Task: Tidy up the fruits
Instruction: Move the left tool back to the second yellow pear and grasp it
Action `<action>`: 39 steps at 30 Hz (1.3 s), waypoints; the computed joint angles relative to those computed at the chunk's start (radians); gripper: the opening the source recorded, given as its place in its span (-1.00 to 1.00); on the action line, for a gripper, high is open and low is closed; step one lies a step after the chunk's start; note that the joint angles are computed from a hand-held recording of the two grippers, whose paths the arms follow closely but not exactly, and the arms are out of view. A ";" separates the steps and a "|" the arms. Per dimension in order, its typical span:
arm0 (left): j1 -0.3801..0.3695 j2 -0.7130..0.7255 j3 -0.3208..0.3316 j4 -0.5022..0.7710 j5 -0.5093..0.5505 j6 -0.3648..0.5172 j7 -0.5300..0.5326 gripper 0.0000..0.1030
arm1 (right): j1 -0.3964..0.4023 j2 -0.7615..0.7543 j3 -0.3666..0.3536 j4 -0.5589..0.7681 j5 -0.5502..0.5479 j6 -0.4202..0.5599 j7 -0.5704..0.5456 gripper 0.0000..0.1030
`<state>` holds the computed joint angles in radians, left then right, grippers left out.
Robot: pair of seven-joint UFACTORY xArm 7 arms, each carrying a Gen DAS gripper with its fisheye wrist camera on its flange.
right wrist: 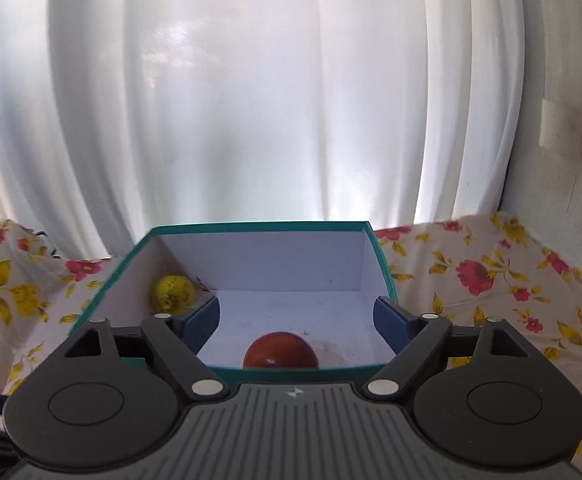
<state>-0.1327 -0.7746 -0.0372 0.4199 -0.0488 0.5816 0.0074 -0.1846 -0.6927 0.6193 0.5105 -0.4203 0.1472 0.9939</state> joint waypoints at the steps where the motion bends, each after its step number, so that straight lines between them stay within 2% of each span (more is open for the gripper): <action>1: -0.006 -0.011 0.005 -0.010 -0.002 0.005 0.008 0.54 | 0.034 -0.030 -0.013 -0.021 0.005 0.014 -0.006 0.68; 8: -0.032 -0.099 0.031 -0.087 -0.022 0.049 0.051 0.67 | 0.264 -0.166 -0.084 -0.141 0.081 0.134 -0.013 0.71; 11: -0.027 -0.118 0.021 -0.106 -0.019 0.078 0.058 0.67 | 0.319 -0.179 -0.094 -0.155 0.099 0.176 -0.011 0.72; 21: -0.012 -0.091 0.004 -0.120 -0.008 0.110 0.049 0.67 | 0.378 -0.167 -0.102 -0.145 0.104 0.239 0.010 0.76; 31: -0.039 -0.066 0.067 -0.126 -0.069 0.088 0.105 0.66 | 0.400 -0.133 -0.106 -0.121 0.088 0.276 0.021 0.76; 39: -0.069 -0.009 0.099 -0.109 -0.146 0.069 0.172 0.53 | 0.415 -0.103 -0.112 -0.106 0.077 0.292 0.025 0.77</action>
